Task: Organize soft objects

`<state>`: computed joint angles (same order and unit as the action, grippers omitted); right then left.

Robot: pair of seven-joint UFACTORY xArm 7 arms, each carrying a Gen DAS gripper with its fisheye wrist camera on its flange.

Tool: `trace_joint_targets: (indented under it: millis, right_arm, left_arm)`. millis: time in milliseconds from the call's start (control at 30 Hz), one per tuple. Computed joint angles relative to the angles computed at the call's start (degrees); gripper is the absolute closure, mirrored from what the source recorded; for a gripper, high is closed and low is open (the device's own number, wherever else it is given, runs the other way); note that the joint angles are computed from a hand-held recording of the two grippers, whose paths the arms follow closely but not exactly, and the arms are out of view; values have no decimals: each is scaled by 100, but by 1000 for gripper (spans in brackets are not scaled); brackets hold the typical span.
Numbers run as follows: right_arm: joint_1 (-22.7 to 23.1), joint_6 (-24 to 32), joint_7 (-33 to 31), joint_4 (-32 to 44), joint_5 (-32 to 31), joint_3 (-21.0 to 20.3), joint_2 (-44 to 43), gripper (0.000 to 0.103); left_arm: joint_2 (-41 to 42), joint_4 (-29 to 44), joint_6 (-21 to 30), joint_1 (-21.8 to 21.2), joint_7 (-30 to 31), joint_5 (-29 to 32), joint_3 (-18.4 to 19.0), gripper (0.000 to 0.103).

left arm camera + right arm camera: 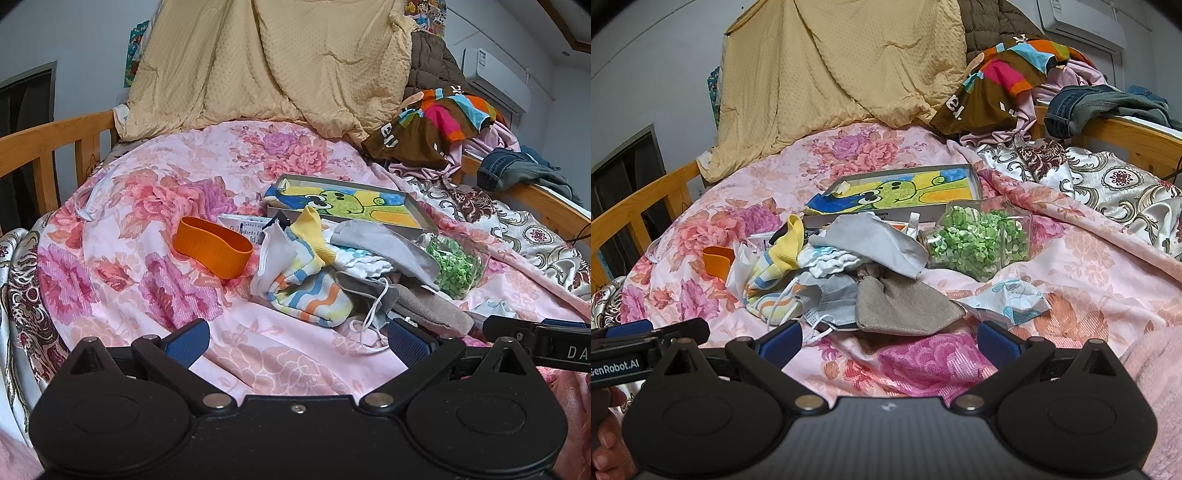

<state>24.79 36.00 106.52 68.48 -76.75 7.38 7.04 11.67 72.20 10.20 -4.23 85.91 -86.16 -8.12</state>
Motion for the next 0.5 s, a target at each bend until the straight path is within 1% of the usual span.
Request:
trace_joint_targets:
  millis: [200,267,500]
  right_arm:
    - [-2,-7,-1,0,3,-2,0,0]
    - [-3,-11,0,0,3,-3,0,0]
    - [-15,-42,45,-28,-56,-18,-13,0]
  left_arm:
    - [36,-23,-25,13,-15,-37,9,1]
    - [74,14,-10,11,-232,123,17,1]
    - [42,-17,283,117,-807,502,2,1]
